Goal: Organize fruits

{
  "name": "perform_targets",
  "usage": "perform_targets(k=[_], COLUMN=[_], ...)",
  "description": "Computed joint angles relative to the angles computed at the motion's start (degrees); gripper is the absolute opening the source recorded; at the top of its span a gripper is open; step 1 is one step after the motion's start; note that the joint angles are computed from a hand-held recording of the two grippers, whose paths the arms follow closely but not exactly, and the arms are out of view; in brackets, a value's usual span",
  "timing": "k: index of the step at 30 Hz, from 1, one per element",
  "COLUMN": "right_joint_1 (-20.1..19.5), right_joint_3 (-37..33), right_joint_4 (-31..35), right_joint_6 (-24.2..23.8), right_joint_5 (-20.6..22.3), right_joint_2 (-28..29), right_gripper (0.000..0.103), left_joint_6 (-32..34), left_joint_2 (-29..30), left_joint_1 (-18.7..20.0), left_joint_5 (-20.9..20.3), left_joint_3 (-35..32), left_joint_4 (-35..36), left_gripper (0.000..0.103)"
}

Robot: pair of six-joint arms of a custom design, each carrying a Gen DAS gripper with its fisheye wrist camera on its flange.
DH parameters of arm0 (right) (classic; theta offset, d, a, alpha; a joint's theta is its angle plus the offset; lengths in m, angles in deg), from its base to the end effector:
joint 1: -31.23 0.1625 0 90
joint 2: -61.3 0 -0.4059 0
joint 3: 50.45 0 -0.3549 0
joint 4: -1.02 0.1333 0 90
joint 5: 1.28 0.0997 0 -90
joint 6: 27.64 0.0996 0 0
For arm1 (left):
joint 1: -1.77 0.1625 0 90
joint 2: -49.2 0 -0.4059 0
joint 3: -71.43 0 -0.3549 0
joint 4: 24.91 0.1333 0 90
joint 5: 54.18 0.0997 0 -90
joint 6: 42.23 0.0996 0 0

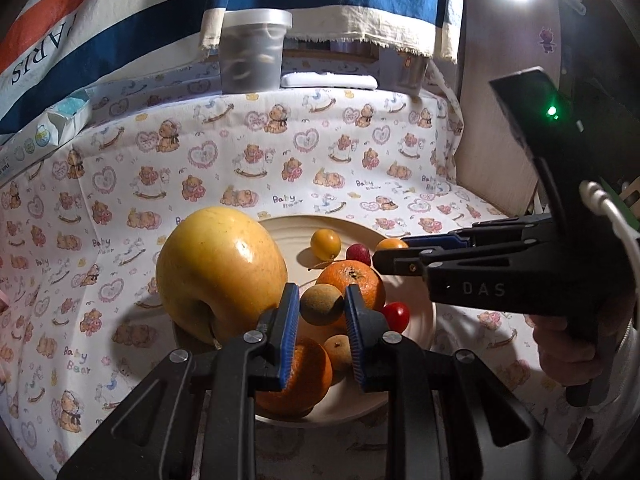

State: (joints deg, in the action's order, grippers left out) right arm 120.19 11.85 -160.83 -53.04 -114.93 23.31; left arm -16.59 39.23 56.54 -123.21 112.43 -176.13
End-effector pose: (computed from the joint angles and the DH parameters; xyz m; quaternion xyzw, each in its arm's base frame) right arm 0.0792 -0.7795 0.2782 0.1083 -0.8930 0.3412 0.2728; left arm -0.3447 -0.7810 0.0196 0.4401 0.8426 -0.2699 0.1537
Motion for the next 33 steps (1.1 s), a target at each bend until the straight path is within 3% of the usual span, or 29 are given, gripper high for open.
perform_targets(k=[13,18,23,28,33], right_joint_1=[0.2,0.2,0.3,-0.1,0.6], right_joint_3=[0.0,0.0,0.4,1.9,5.2], right_joint_4=[0.1,0.6,-0.2,-2.1,-11.1], right_joint_6=[0.5,0.4,0.2,0.8,-2.7], right_joint_5=[-0.6,-0.4,-0.3,2.4,4.3], right_joint_2=[-0.1,-0.1,-0.3,-1.5,-2.6], right_gripper=[0.028,0.029,0.035,0.039,0.044], left_joint_6=[0.2,-0.3,2.1,2.8,4.9], left_joint_2=[0.3,-0.4,-1.5,-2.7,-6.9], left_joint_1=[0.1,0.1,-0.3,-0.6,-1.2], left_joint_5=[1.1,0.0,-0.1,2.1,4.2], left_joint_3=[-0.6,0.4,3.6,6.0,14.0], left_joint_4=[0.5,0.2,-4.6,-7.4,-16.8], left_gripper=[0.022,0.033,0.054,0.057,0.058])
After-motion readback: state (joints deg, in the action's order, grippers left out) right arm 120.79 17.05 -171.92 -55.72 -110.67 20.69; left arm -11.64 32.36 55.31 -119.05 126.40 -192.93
